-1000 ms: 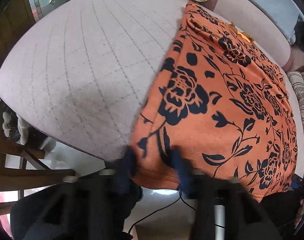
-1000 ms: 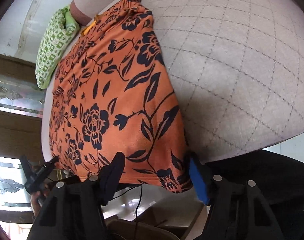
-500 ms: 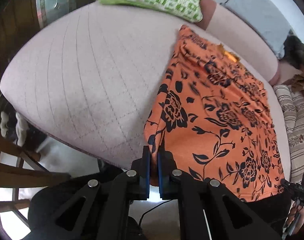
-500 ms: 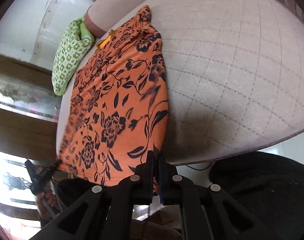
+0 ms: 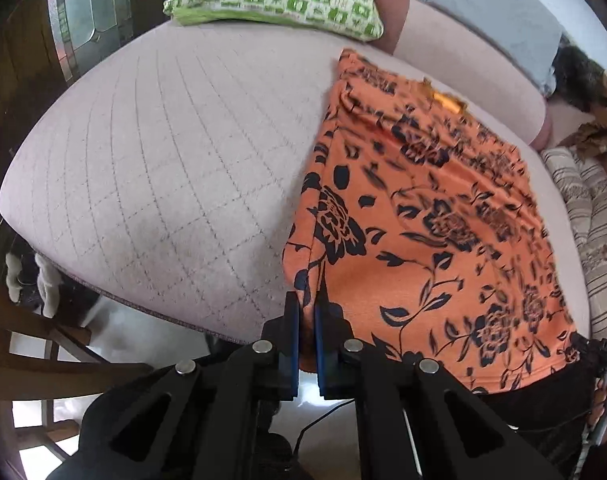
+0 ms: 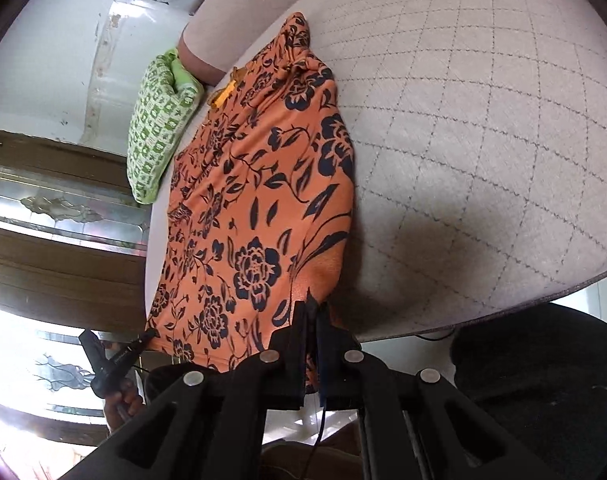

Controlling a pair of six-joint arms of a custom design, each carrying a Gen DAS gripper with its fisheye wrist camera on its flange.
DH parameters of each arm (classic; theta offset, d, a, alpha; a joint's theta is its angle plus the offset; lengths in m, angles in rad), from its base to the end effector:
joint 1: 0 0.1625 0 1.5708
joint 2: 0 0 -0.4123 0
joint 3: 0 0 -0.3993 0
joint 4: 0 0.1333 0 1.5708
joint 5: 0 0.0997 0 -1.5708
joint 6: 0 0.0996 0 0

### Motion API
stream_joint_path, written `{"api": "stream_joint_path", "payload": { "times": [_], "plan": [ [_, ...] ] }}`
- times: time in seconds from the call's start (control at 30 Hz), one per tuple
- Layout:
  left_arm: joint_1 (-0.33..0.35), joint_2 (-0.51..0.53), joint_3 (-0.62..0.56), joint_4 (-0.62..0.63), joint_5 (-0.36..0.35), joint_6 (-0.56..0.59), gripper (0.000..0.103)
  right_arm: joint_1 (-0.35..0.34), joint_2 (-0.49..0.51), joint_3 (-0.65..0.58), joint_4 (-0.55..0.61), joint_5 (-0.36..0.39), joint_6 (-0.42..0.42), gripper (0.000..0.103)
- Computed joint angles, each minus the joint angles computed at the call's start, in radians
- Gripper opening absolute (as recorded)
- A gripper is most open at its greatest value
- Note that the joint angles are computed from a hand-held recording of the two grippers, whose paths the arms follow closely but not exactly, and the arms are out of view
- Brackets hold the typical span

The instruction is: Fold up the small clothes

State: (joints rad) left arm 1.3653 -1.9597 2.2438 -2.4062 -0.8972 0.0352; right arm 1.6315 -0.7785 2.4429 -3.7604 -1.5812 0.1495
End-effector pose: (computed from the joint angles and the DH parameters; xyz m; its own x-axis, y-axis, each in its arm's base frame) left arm 0.1194 -0.3851 0.4180 -0.8252 -0.1309 -0.5495 0.2030 0.8390 -0.5048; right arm 0.1558 -0.3837 0.0183 -0.9951 0.0738 -0.0658 0.0968 0.8623 -0.4971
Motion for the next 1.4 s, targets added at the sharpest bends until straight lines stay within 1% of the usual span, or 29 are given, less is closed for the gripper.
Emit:
{"api": "stream_joint_path", "payload": {
  "times": [0.07,0.13,0.27,0.4,0.43,0.5,0.53,0.6,0.63,0.67,0.7,0.73,0.77,0.8,0.83,0.87,0.9,0.93,0.97,1.0,1.03,1.07,1.1,1.13,1.17,1.2,1.27,1.3,1.4],
  "plan": [
    [0.018,0.018,-0.01,0.006,-0.01,-0.009,0.006,-0.008,0.008,-0.005,0.01,0.003,0.0,0.004],
    [0.012,0.011,-0.009,0.007,-0.011,0.002,0.006,-0.011,0.002,-0.006,0.015,0.022,-0.003,0.004],
    [-0.052,-0.028,-0.016,0.009,-0.018,0.052,0.006,-0.013,-0.033,-0.006,0.031,0.08,-0.01,0.004],
    [-0.114,-0.018,-0.094,0.036,-0.07,0.072,0.006,-0.009,-0.074,-0.029,0.048,0.171,-0.006,0.004],
    [-0.124,-0.001,-0.13,0.044,-0.097,0.078,0.006,-0.004,-0.093,-0.048,0.066,0.203,-0.006,0.004],
    [-0.13,0.054,-0.206,0.032,-0.154,0.095,0.006,0.011,-0.123,-0.09,0.109,0.239,-0.005,0.004],
    [-0.129,0.102,-0.261,0.019,-0.189,0.101,0.006,0.017,-0.139,-0.128,0.139,0.264,-0.005,0.004],
    [-0.123,0.199,-0.352,-0.045,-0.212,0.112,0.007,0.03,-0.155,-0.213,0.184,0.287,-0.002,0.004],
    [-0.118,0.255,-0.396,-0.095,-0.207,0.118,0.007,0.043,-0.154,-0.285,0.217,0.275,-0.007,0.004],
    [-0.11,0.311,-0.443,-0.143,-0.194,0.123,0.007,0.049,-0.148,-0.331,0.235,0.266,-0.009,0.004],
    [-0.096,0.389,-0.503,-0.211,-0.174,0.13,0.007,0.052,-0.129,-0.408,0.264,0.261,-0.006,0.004],
    [-0.081,0.452,-0.548,-0.271,-0.166,0.147,0.007,0.052,-0.113,-0.46,0.284,0.253,-0.001,0.004],
    [-0.062,0.527,-0.603,-0.338,-0.162,0.179,0.012,0.051,-0.086,-0.523,0.299,0.231,0.009,0.004],
    [-0.036,0.607,-0.673,-0.364,-0.161,0.186,0.027,0.048,-0.054,-0.583,0.31,0.199,0.018,0.006],
    [-0.01,0.686,-0.741,-0.383,-0.153,0.185,0.039,0.039,-0.005,-0.664,0.324,0.159,0.014,0.006],
    [0.014,0.761,-0.811,-0.386,-0.135,0.205,0.061,0.028,0.029,-0.713,0.339,0.143,0.011,0.006],
    [0.025,0.811,-0.859,-0.375,-0.084,0.208,0.063,0.014,0.07,-0.771,0.371,0.118,0.018,0.008],
    [0.031,0.861,-0.904,-0.353,-0.006,0.211,0.062,0.002,0.109,-0.823,0.406,0.07,0.034,0.013],
    [0.047,0.893,-0.942,-0.305,0.04,0.211,0.061,-0.005,0.139,-0.856,0.442,0.016,0.041,0.014],
    [0.052,0.89,-0.937,-0.299,0.043,0.208,0.061,-0.009,0.154,-0.865,0.464,-0.016,0.036,0.014],
    [0.061,0.864,-0.901,-0.336,0.005,0.22,0.061,-0.015,0.158,-0.851,0.466,-0.014,0.025,0.015],
    [0.066,0.844,-0.868,-0.38,-0.02,0.243,0.061,-0.016,0.156,-0.835,0.462,-0.018,0.011,0.019],
    [0.066,0.818,-0.831,-0.409,-0.012,0.27,0.061,-0.009,0.151,-0.81,0.448,-0.051,-0.019,0.035],
    [0.065,0.791,-0.798,-0.427,-0.008,0.291,0.061,0.001,0.143,-0.786,0.431,-0.092,-0.044,0.064],
    [0.068,0.755,-0.757,-0.446,-0.026,0.312,0.066,0.006,0.139,-0.769,0.415,-0.114,-0.059,0.078],
    [0.072,0.724,-0.726,-0.441,-0.043,0.317,0.069,0.012,0.132,-0.745,0.387,-0.122,-0.073,0.084],
    [0.084,0.681,-0.695,-0.372,-0.085,0.295,0.069,0.023,0.113,-0.729,0.391,-0.14,-0.114,0.084],
    [0.087,0.679,-0.694,-0.34,-0.102,0.294,0.069,0.033,0.112,-0.737,0.405,-0.156,-0.144,0.084],
    [0.099,0.688,-0.684,-0.274,-0.115,0.304,0.069,0.063,0.117,-0.769,0.455,-0.182,-0.251,0.084]
  ]
}}
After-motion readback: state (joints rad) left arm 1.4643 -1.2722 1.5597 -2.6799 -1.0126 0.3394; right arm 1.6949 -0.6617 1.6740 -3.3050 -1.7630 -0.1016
